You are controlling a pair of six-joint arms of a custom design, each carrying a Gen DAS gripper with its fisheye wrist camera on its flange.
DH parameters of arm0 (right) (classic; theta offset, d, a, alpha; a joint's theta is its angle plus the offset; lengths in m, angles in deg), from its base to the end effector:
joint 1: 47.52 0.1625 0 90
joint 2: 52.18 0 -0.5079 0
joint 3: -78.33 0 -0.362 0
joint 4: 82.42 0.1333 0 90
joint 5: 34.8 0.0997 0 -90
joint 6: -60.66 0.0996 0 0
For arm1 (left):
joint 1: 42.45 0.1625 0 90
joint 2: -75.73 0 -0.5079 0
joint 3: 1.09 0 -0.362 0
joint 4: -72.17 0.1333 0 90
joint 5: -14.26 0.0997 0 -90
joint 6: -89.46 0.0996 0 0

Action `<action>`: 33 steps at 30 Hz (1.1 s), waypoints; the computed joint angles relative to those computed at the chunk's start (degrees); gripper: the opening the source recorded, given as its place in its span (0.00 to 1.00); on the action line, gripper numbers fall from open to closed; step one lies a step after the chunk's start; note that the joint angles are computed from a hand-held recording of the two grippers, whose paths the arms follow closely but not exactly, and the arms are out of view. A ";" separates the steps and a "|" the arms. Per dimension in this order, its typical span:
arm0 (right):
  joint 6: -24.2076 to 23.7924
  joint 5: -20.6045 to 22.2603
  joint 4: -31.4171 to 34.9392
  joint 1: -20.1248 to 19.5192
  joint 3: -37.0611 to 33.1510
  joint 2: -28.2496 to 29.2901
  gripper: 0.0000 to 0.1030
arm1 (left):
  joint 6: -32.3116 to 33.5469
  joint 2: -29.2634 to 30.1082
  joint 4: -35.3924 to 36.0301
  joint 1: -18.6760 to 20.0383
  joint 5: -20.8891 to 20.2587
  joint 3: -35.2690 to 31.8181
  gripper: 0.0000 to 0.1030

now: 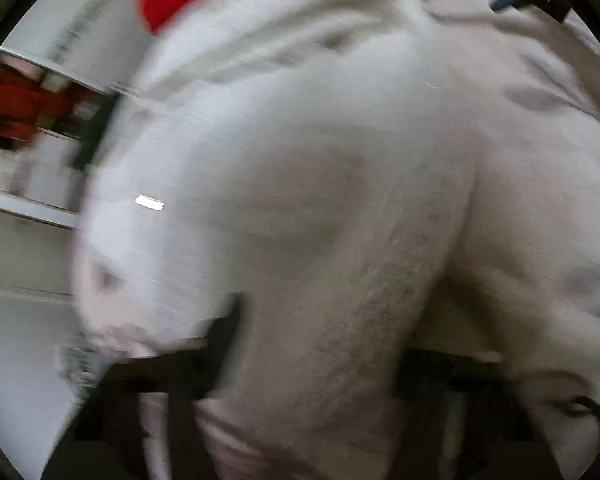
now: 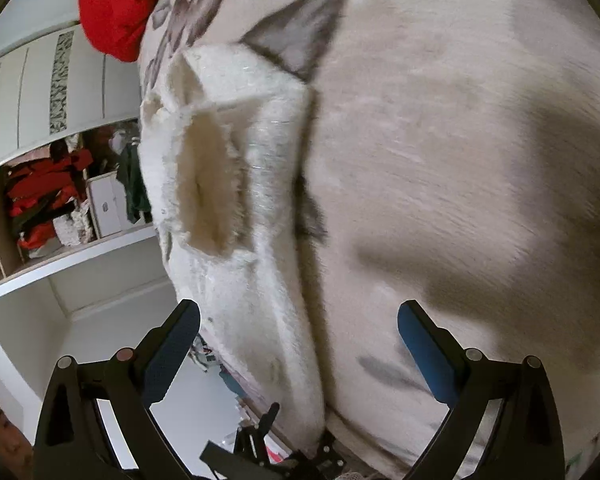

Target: Fold large clothes

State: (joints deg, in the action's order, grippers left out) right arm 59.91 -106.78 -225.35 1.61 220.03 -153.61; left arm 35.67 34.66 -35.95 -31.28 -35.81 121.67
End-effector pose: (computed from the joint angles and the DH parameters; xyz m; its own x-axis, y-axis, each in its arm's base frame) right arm -0.0680 -0.3294 0.3558 -0.7718 0.5613 -0.2989 0.6284 0.7452 -0.2231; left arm -0.3652 -0.2732 0.0147 -0.1070 0.4406 -0.8913 0.5931 0.7478 0.2985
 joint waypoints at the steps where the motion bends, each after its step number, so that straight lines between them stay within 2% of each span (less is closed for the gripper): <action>1: 0.46 0.90 -1.43 0.84 -0.30 1.63 0.98 | -2.59 -0.23 2.71 0.73 1.22 -0.94 0.34; 5: 2.69 4.82 -8.98 3.23 -1.30 8.60 0.98 | -3.00 -0.65 2.92 2.15 2.15 -1.64 0.27; 7: 4.70 5.31 -13.62 4.60 -2.04 12.58 0.98 | -2.82 -0.99 2.62 2.21 1.75 -1.90 0.24; 13: 11.22 1.38 -22.24 9.80 -4.73 22.06 0.98 | -0.57 -3.20 0.34 1.84 0.18 -1.61 0.23; 14: 13.24 0.29 -23.79 10.95 -4.88 22.90 0.95 | 0.22 -4.22 -0.20 2.08 0.20 -1.56 0.23; 15: 14.91 -0.48 -25.06 11.64 -4.86 23.33 0.86 | 0.97 -5.42 -0.56 2.63 0.34 -1.60 0.22; 16: 16.11 -1.20 -26.42 12.53 -4.87 23.55 0.52 | 1.28 -6.53 -0.76 3.03 0.08 -1.83 0.22; 17: 18.21 -4.20 -26.35 14.22 -5.39 23.48 0.35 | 1.54 -7.35 -0.90 3.39 0.03 -2.01 0.22; 19: 21.49 -7.94 -27.22 17.47 -5.89 22.98 0.27 | 2.43 -9.54 -0.89 4.40 -0.05 -2.70 0.22; 23: 26.34 -16.06 -23.77 26.80 -10.60 21.88 0.23 | 4.86 -14.70 -0.33 8.24 -0.68 -5.08 0.22; 27: 33.64 -24.94 -15.20 37.42 -21.11 25.26 0.23 | 9.82 -19.47 -1.07 14.16 -1.40 -7.55 0.22; 29: 36.94 -29.27 -8.09 41.68 -28.57 28.87 0.23 | 11.56 -21.14 -0.31 17.96 -2.01 -9.44 0.22; 33: 42.86 -37.27 6.74 48.35 -46.52 40.92 0.23 | 15.86 -23.19 0.12 28.04 -3.22 -13.95 0.22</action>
State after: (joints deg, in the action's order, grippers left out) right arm 102.77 -144.05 -218.61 49.96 173.50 -112.69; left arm 51.53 11.48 -35.83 -3.24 -39.03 107.72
